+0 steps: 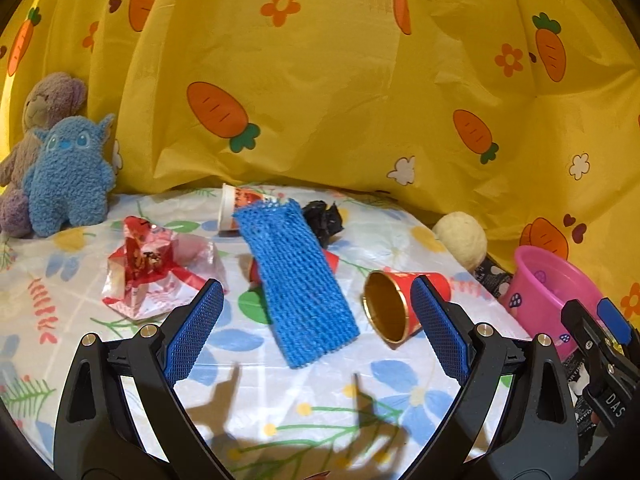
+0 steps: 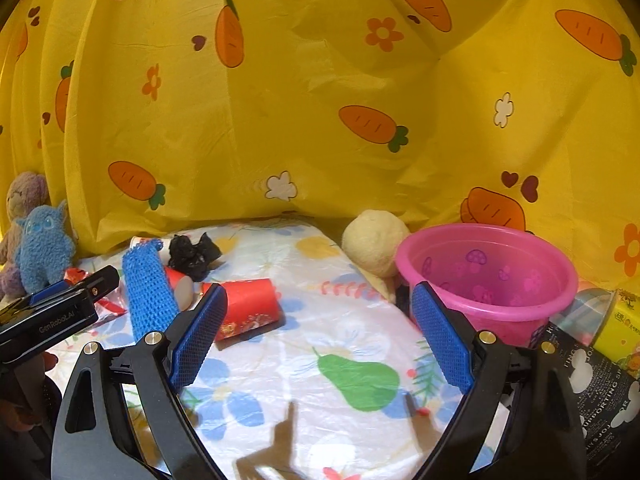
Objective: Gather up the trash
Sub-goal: 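Move both grippers back toward the candy wrapper bag and blue mesh sleeve, then grasp the blue mesh sleeve with the right gripper and lift it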
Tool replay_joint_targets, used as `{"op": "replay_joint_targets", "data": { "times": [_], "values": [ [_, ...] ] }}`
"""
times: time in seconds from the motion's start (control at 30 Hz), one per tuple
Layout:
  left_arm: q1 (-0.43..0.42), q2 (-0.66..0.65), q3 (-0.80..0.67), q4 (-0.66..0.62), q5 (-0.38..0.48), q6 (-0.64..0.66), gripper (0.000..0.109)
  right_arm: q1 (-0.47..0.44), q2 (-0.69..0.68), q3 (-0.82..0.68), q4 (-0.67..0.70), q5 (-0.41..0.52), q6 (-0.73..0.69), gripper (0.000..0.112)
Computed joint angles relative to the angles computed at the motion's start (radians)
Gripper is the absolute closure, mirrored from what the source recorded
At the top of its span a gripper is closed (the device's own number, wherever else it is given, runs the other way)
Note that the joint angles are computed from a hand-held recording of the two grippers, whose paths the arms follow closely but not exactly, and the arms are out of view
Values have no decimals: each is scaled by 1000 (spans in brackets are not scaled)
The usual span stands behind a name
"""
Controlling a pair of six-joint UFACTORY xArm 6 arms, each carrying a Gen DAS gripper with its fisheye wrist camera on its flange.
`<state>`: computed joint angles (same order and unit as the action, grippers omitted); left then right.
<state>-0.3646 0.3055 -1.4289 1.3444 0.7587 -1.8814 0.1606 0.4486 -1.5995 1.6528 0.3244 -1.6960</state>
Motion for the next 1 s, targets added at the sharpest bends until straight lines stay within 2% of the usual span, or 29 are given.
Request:
{"op": "replay_joint_targets", "data": {
  "times": [0.27, 0.43, 0.6, 1.0],
  "values": [
    [36, -106, 142, 14, 54, -57, 16, 84, -24, 47, -61, 22, 5, 22],
    [56, -158, 199, 0, 133, -62, 16, 146, -8, 29, -130, 37, 40, 22],
    [87, -221, 263, -9, 176, -84, 16, 183, 50, -35, -298, 73, 214, 22],
    [179, -210, 247, -32, 126, -60, 16, 249, 210, -200, -660, 38, 555, 24]
  ]
}}
